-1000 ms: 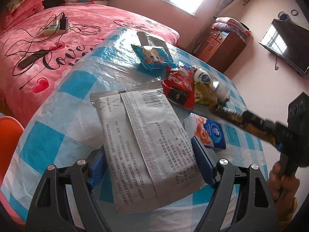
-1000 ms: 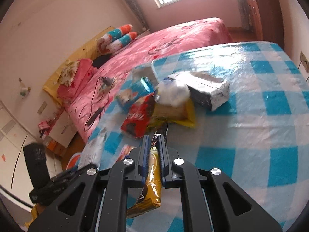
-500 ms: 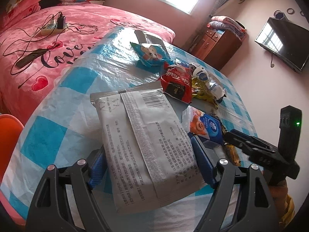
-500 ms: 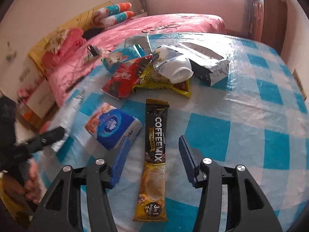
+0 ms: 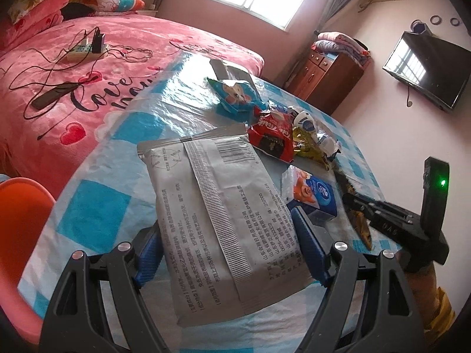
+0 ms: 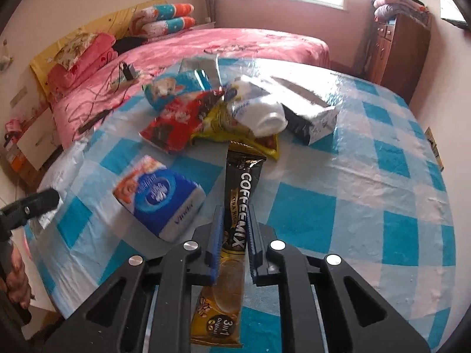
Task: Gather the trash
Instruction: 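Lift the white packet and COFFEEMIX stick off the table with both tools, then carry both items over the orange bucket and open both tools to drop them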
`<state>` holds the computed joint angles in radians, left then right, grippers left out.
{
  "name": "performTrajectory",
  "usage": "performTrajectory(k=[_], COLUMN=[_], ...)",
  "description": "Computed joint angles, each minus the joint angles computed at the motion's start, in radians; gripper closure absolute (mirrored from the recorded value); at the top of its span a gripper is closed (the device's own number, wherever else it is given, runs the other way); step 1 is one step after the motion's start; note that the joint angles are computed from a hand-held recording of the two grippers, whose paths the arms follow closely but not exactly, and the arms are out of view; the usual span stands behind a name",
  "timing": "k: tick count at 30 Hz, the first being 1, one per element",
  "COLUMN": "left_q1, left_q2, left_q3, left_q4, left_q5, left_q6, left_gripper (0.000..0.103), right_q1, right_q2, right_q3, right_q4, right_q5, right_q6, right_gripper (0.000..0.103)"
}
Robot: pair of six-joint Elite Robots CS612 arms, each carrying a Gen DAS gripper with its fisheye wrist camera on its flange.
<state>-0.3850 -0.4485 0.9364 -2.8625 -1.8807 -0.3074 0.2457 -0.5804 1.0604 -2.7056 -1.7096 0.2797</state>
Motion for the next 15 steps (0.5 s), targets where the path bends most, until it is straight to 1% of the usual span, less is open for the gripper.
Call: performTrajectory(k=[3,9,12,15], left_q1=[0.004,0.014,0.018,0.023], left_q2=[-0.008,-0.023,-0.034,-0.046], left_q3=[0.015,0.043,0.062,0.082], left_q4=[-0.022,-0.067,-0.085,-0.100], left_q5=[0.004,0.021,0.046,0.079], left_q6=[0.001,-0.009,-0.009,-0.013], left_gripper=[0.023,0.023,0.023,0.023], right_q1=[0.000,0.006,0.014,0.022], right_q2=[-0.006,-0.002,0.014,0.043], right_q3=[-0.003,-0.043,-0.084,-0.149], right_q4=[-0.028,-0.053,-0.043,-0.016], right_q5=[0.011,0.073,0.125,0.203], right_q6=[0.012,0.012,0.000,-0.019], right_gripper=[0.087,0.087,0.087,0.087])
